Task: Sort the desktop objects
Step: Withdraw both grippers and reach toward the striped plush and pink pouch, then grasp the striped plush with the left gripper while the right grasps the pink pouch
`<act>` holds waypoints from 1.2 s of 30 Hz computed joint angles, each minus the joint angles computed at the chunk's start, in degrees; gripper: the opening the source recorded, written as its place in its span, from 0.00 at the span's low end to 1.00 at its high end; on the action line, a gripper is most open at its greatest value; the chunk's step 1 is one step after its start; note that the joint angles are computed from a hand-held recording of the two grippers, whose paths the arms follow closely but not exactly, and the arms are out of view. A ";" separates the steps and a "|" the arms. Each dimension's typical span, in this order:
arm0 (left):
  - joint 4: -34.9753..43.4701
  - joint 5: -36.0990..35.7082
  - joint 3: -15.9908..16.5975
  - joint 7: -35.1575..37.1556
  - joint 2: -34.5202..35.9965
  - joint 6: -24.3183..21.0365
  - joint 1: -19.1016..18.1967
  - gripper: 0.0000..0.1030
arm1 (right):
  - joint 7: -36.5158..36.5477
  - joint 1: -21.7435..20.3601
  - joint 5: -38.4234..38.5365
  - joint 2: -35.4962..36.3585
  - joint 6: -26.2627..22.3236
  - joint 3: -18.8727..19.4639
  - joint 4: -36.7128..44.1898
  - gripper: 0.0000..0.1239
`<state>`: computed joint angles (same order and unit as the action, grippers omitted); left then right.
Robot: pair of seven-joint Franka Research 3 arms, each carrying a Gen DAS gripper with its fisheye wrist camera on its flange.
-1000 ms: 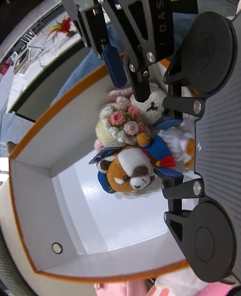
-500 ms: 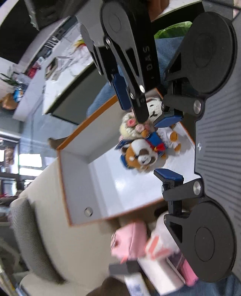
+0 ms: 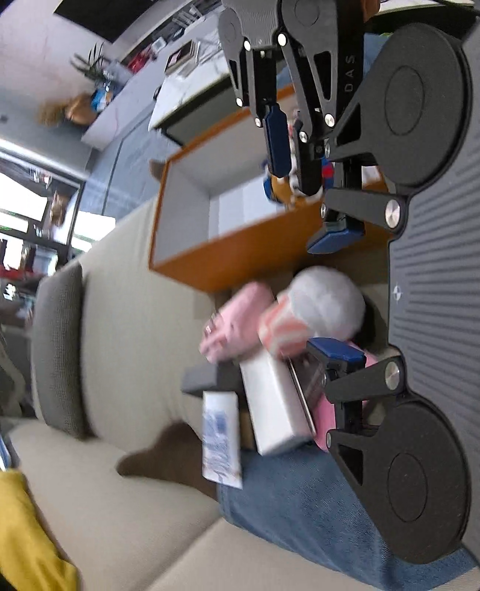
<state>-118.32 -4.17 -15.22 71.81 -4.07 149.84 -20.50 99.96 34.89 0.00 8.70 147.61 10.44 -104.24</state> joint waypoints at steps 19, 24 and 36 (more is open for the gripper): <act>1.84 -10.67 -0.94 7.66 9.23 0.93 3.10 0.64 | -19.59 4.63 -4.61 22.29 -15.85 -2.92 28.56 0.13; 1.65 -13.73 -2.13 10.65 10.60 2.89 4.18 0.69 | -24.80 5.00 -4.12 25.40 -19.21 -3.50 33.21 0.13; -1.21 -26.92 -4.52 20.65 10.29 7.98 6.05 0.58 | -27.03 5.64 -2.68 29.70 -21.97 -4.91 39.05 0.07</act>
